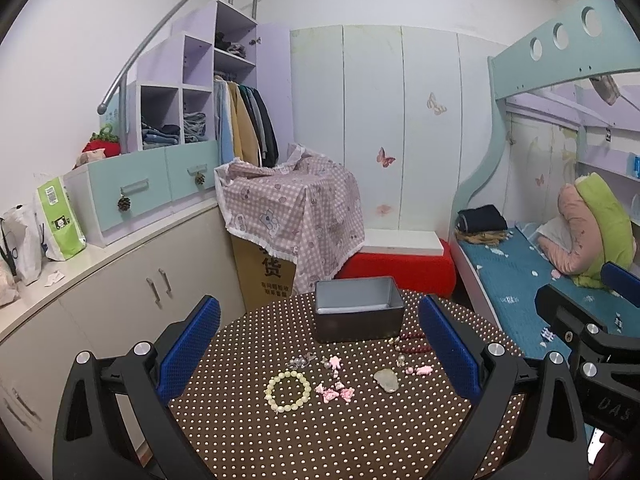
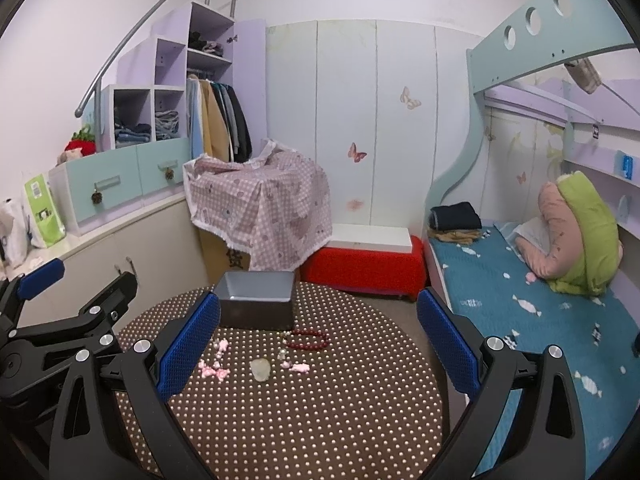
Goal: Organize jewelry
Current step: 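Grasp the cream bead bracelet with the left gripper while the right gripper grasps the pale green jade pendant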
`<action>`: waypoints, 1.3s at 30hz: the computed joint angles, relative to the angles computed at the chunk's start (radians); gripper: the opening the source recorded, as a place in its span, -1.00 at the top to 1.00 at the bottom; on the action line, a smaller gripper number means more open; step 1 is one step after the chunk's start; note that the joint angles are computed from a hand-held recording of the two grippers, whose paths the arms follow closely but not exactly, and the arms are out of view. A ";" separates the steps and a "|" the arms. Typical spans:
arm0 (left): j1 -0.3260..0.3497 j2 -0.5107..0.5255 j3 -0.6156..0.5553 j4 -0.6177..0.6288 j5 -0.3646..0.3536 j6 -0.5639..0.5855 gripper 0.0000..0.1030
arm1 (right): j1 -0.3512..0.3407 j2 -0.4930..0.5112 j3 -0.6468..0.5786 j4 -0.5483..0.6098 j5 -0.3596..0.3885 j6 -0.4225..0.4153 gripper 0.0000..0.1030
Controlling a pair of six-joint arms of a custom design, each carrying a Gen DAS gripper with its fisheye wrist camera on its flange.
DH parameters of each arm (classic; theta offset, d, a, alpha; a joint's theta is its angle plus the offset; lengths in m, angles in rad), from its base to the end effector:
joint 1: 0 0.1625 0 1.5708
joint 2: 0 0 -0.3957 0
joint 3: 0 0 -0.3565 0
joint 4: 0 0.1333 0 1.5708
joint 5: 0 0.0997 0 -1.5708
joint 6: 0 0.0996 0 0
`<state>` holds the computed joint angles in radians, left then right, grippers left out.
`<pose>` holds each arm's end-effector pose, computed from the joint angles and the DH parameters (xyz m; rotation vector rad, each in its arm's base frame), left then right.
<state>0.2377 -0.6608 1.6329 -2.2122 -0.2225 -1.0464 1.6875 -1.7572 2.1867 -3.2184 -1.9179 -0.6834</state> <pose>-0.5293 -0.3654 0.0577 0.5490 1.9391 -1.3577 0.1422 -0.3590 0.4641 0.5956 -2.0840 1.3353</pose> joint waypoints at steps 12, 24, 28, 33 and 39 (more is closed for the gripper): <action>0.151 -0.108 0.097 0.133 -0.166 -0.165 -0.87 | -0.125 0.134 -0.074 0.142 0.005 0.030 -0.86; 0.298 -0.053 0.118 -0.110 -0.379 -0.015 -0.85 | -0.191 0.320 -0.141 0.170 -0.056 0.020 -0.86; 0.327 -0.038 0.085 -0.066 -0.368 -0.032 -0.80 | -0.198 0.366 -0.167 0.180 -0.070 0.015 -0.86; 0.363 -0.052 0.082 -0.005 -0.380 -0.071 -0.28 | -0.196 0.407 -0.192 0.191 -0.085 0.010 -0.86; 0.355 -0.035 0.053 0.065 -0.359 -0.034 0.49 | -0.190 0.458 -0.218 0.204 -0.106 -0.006 -0.86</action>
